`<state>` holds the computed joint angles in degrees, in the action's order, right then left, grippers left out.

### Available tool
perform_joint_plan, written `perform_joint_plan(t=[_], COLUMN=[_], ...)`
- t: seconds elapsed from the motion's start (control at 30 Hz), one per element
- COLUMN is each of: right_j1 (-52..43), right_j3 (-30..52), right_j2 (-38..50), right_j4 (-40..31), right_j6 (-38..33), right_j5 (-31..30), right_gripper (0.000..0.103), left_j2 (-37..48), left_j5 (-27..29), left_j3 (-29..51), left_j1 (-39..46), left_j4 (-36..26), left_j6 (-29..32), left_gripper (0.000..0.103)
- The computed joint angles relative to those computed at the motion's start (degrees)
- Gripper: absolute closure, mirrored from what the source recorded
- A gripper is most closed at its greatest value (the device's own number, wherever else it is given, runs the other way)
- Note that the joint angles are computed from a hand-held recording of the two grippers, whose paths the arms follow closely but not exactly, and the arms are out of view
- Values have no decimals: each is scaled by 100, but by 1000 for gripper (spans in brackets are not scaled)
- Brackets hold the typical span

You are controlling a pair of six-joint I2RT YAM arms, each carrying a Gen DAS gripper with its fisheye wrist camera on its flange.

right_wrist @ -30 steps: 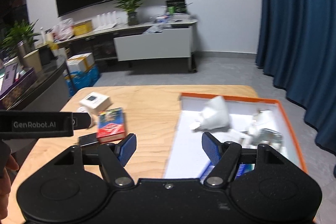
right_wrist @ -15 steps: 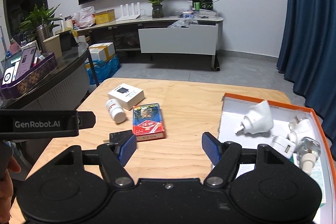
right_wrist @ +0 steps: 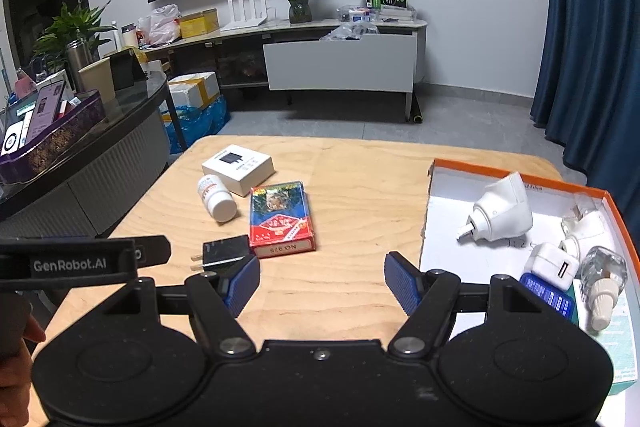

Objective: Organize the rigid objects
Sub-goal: 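Move both open grippers back toward the remaining objects on the table, then grasp the black plug charger with left gripper while right grasps the red card box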

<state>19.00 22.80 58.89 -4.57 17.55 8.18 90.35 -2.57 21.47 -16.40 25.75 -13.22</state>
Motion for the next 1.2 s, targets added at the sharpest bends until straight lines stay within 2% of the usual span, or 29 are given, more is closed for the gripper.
perform_joint_plan(t=[0.23,0.5,0.67,0.77,0.9,1.0,1.2], right_j1=[-273,-717,-959,-1015,-926,-763,-479], right_j3=[-101,-168,-158,-122,5,205,895], right_j2=[269,503,663,842,1233,1625,2607], right_j4=[354,647,792,909,1132,1305,1526], right_j6=[-91,-346,-453,-465,-420,-421,-245], right_j5=[-247,-493,-623,-699,-751,-760,-883], right_gripper=[21,21,21,21,21,21,21], left_j2=[718,1698,2237,2308,2255,2233,1985], left_j5=[178,-74,-201,-236,-115,207,284], left_j3=[291,815,1119,1008,857,839,521], left_j1=[24,-431,-461,-364,-265,-54,188], left_j4=[243,684,917,1252,1501,1515,1697], left_j6=[-64,-243,46,328,633,687,719], left_gripper=[6,5,7,12,46,46,46])
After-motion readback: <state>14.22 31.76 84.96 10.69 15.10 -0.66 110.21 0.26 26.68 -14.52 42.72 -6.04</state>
